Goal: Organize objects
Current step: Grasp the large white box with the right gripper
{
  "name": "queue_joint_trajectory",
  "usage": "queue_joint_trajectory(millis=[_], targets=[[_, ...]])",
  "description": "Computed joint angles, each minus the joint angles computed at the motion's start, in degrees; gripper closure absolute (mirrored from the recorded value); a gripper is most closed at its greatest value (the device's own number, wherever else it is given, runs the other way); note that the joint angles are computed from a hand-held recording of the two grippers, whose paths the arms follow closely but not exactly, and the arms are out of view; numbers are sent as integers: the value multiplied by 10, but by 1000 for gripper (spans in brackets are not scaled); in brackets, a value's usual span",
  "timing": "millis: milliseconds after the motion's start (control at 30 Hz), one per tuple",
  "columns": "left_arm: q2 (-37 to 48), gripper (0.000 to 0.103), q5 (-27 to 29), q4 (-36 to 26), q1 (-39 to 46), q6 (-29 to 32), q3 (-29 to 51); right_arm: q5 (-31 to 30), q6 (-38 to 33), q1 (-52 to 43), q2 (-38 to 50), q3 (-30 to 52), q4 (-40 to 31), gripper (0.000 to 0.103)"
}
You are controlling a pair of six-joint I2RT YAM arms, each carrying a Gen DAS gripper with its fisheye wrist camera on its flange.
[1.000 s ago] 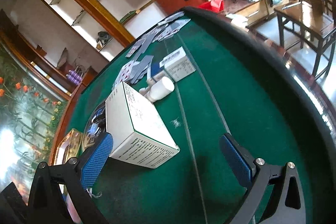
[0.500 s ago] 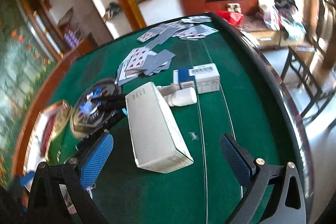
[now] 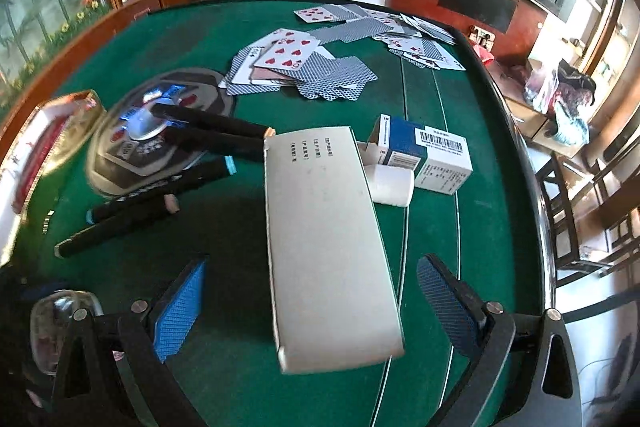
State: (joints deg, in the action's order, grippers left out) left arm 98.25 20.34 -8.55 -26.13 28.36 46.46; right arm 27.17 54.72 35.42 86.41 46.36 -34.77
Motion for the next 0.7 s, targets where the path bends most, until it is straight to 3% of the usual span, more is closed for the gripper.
queue_joint_trajectory(millis=[33,67,333,500,600,700], targets=[[-7,20,8,3,10,-7,-3,-10,0,-5,3,0,4,42],[-9,20,15,-2,16,-8,0,-24,4,-12,8,0,3,60],[-59,20,61,-19,56,-28,-20,10,95,34,-55,-20,-18,60],[-91,20,111,-80,126,-22,2,21,138,82,-113,-17,-27,59],[-100,19,139,-133,192,-6,39,16,139,107,-93,13,-2,59],[-92,19,125,-148,253,-1,75,2,127,127,-50,51,47,59]])
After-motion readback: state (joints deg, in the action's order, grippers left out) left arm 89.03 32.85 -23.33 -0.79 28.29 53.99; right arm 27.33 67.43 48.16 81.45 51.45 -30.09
